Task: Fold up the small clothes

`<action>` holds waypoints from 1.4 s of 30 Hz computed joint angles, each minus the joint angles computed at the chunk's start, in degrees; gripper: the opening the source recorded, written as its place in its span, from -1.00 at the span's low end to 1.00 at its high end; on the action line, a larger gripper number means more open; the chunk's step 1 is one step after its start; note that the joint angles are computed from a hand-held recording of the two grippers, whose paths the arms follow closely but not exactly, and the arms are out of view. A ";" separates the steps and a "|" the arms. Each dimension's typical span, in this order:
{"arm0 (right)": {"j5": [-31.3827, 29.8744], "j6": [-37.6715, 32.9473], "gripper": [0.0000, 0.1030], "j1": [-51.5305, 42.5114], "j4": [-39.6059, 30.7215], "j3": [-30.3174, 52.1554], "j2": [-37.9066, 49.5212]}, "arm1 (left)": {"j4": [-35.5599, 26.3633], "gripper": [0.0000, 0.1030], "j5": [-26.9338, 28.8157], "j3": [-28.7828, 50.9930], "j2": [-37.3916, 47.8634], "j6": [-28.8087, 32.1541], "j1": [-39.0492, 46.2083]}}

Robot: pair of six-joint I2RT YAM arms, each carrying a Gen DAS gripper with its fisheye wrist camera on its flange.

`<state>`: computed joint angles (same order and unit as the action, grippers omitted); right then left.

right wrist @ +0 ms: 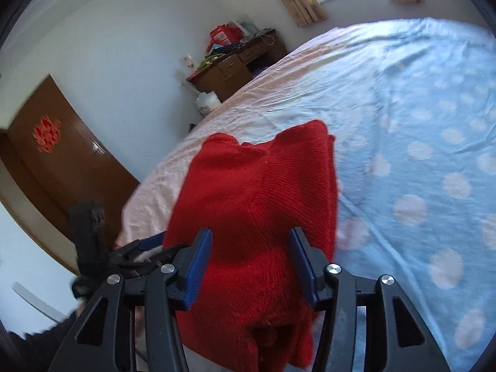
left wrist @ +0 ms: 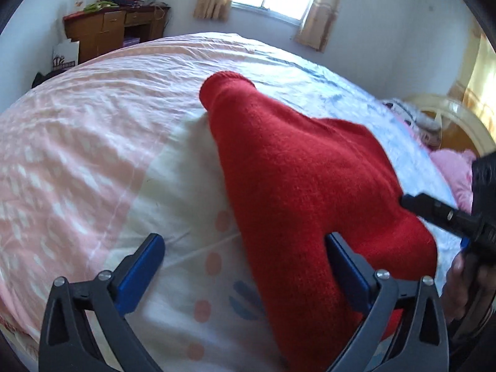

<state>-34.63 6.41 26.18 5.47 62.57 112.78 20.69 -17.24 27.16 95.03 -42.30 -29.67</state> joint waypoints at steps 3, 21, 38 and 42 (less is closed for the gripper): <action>8.76 0.39 0.09 0.50 0.02 -4.56 -4.97 | -6.03 1.00 -4.37 0.47 -3.48 -2.57 -3.79; 21.81 1.86 0.33 2.70 10.99 -20.50 -27.64 | -18.84 1.00 -20.95 7.29 -14.76 4.18 -12.84; 22.32 3.15 0.33 2.38 11.44 -22.45 -29.48 | -19.21 1.00 -20.71 7.67 -13.97 3.38 -12.82; 22.21 2.93 0.34 2.20 11.01 -22.26 -29.45 | -18.86 1.00 -20.54 7.59 -13.49 3.44 -12.63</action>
